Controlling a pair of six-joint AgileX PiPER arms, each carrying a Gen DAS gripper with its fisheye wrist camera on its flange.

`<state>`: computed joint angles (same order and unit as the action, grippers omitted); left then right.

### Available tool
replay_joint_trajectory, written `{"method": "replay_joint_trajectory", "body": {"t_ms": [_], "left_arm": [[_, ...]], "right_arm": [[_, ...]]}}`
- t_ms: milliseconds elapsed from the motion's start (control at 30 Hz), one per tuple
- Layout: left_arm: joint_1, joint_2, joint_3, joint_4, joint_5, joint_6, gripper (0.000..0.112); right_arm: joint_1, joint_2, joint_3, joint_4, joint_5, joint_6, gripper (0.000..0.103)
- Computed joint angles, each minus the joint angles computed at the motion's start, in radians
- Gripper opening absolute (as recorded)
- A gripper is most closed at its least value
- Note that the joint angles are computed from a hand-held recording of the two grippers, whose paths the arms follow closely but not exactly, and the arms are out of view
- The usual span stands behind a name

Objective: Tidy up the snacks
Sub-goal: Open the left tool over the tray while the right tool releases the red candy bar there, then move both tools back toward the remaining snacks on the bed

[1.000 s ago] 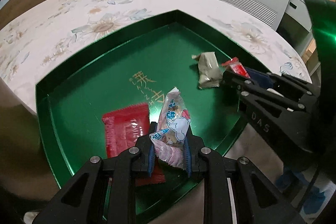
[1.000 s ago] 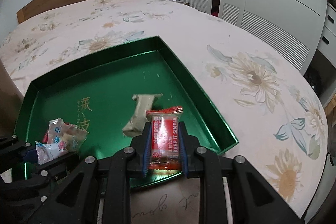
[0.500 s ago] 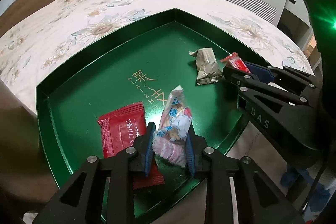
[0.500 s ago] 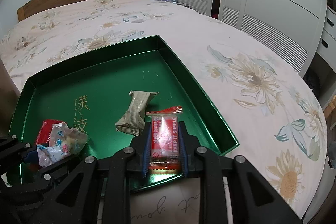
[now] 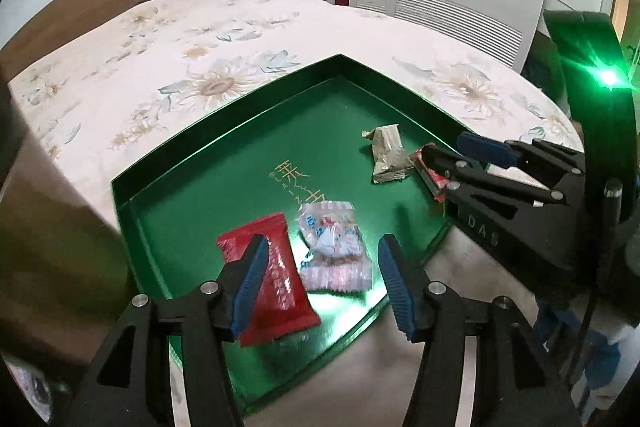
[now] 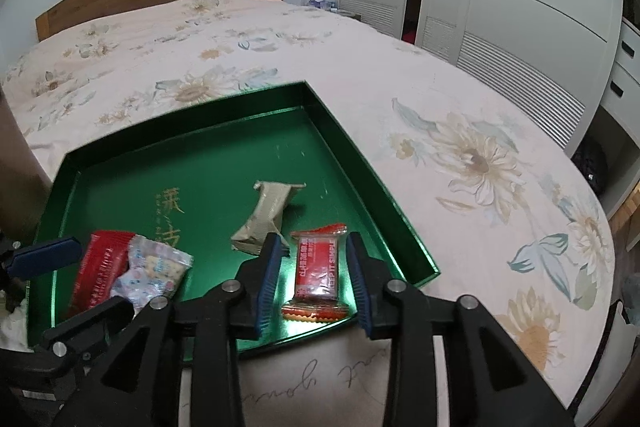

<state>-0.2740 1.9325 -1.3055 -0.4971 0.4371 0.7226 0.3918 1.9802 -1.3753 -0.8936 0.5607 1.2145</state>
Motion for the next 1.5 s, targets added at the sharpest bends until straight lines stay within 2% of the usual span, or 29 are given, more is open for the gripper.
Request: {"method": "replay_joint_trajectory", "body": {"t_ms": [200,267,300,333,500,767,933,1067,1200,1500], "left_arm": [[0.041,-0.128,0.108,-0.079,0.037,0.11,0.051],[0.059,-0.194,0.161,-0.112,0.059,0.165,0.051],[0.066,-0.22,0.181,-0.122,0.066,0.187,0.051],[0.079,-0.26,0.213,-0.14,0.075,0.221,0.051],[0.161,-0.42,0.332,-0.2,0.136,0.352,0.053],[0.391,-0.624,0.472,-0.259,0.267,0.545,0.054],[0.586,-0.7,0.515,-0.294,0.376,0.669,0.054],[0.776,-0.718,0.521,-0.321,0.481,0.774,0.054],[0.951,-0.703,0.524,-0.341,0.556,0.878,0.054],[1.293,-0.568,0.43,-0.366,0.697,1.016,0.056]], "right_arm": [[0.04,-0.102,0.061,-0.023,0.043,0.034,0.06],[0.06,-0.153,0.098,-0.037,0.06,0.07,0.067],[0.07,-0.173,0.111,-0.042,0.071,0.084,0.075],[0.086,-0.2,0.13,-0.049,0.086,0.101,0.077],[0.18,-0.312,0.205,-0.068,0.168,0.174,0.078],[0.388,-0.45,0.26,-0.093,0.333,0.294,0.079],[0.522,-0.468,0.241,-0.095,0.449,0.319,0.079],[0.62,-0.476,0.231,-0.09,0.514,0.359,0.079],[0.7,-0.461,0.205,-0.076,0.562,0.383,0.079],[0.832,-0.363,0.069,-0.063,0.622,0.372,0.08]]}}
